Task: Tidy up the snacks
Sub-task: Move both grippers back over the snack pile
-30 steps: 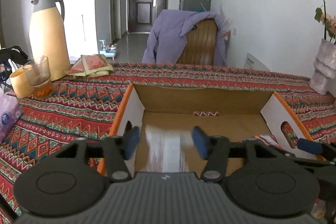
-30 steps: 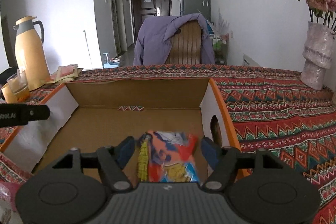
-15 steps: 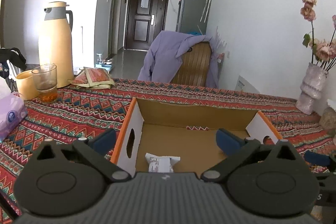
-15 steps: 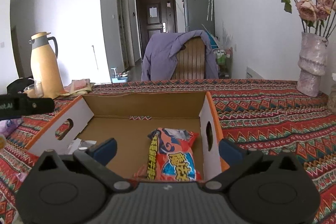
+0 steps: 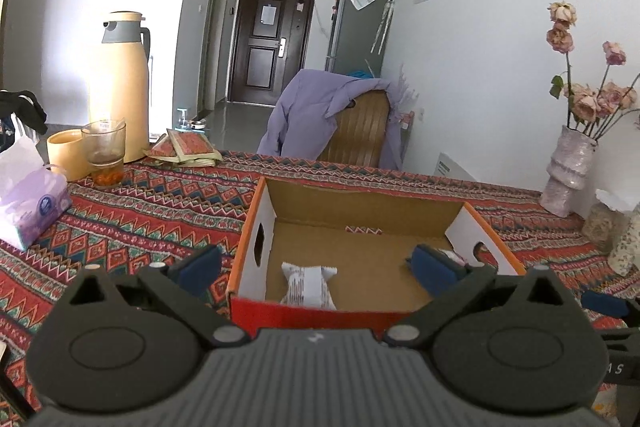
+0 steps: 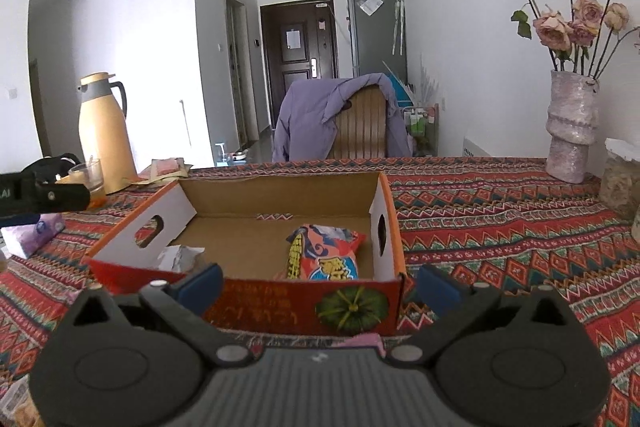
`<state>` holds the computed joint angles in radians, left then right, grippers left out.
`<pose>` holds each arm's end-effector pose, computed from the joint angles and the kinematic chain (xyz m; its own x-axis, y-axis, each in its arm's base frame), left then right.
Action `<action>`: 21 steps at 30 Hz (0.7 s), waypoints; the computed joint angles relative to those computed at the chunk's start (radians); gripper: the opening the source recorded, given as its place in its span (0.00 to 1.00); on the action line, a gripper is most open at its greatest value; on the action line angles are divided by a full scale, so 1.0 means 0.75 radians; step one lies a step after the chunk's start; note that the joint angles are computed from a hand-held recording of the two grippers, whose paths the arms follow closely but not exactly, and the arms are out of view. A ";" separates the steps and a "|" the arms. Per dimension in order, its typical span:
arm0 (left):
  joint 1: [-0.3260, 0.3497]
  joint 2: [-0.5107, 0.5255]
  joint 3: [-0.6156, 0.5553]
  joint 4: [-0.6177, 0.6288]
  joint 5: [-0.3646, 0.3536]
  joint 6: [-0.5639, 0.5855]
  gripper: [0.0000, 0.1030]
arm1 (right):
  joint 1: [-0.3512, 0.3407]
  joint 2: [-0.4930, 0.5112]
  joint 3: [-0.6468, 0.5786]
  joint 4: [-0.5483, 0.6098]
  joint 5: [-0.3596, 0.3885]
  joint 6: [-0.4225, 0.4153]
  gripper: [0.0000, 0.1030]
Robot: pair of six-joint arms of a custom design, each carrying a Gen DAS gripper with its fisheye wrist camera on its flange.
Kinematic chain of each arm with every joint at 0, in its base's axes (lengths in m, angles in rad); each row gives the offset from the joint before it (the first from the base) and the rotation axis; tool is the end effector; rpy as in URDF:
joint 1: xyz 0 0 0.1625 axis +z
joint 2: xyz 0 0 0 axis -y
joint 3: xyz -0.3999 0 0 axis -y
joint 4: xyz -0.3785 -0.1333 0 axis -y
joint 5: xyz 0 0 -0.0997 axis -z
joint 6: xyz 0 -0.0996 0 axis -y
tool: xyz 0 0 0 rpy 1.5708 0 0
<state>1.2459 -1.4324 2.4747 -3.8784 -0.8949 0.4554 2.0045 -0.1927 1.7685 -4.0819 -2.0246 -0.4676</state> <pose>0.0736 -0.3942 0.3034 -0.7928 -0.1588 -0.5884 0.4952 0.3951 -0.7737 0.3006 -0.4358 -0.1123 -0.7479 -0.2942 0.5950 -0.6571 0.4549 -0.6011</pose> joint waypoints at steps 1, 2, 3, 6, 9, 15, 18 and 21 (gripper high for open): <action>-0.007 -0.013 0.019 -0.005 0.002 -0.002 1.00 | 0.002 -0.003 0.018 -0.016 0.001 0.003 1.00; -0.012 -0.028 0.038 -0.004 0.000 -0.008 1.00 | 0.002 -0.005 0.034 -0.031 0.003 0.007 1.00; -0.015 -0.043 0.055 -0.001 -0.004 -0.013 1.00 | 0.001 -0.007 0.051 -0.045 0.007 0.009 1.00; -0.024 -0.073 0.103 -0.009 0.001 -0.023 1.00 | -0.001 -0.005 0.094 -0.095 0.008 0.009 1.00; -0.021 -0.114 0.147 0.008 -0.015 -0.041 1.00 | -0.003 -0.001 0.135 -0.136 0.005 0.010 1.00; -0.027 -0.148 0.241 -0.060 -0.002 -0.021 1.00 | -0.007 0.010 0.213 -0.208 0.002 0.020 1.00; -0.010 -0.162 0.275 -0.063 -0.005 -0.037 1.00 | -0.013 0.010 0.250 -0.216 0.005 0.040 1.00; 0.004 -0.142 0.305 -0.124 0.007 -0.020 1.00 | -0.022 0.015 0.279 -0.239 0.024 0.031 1.00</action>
<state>1.2486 -1.5391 2.7031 -3.9717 -0.8898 0.4403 1.9878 -0.1817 1.9777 -4.2611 -2.0062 -0.4440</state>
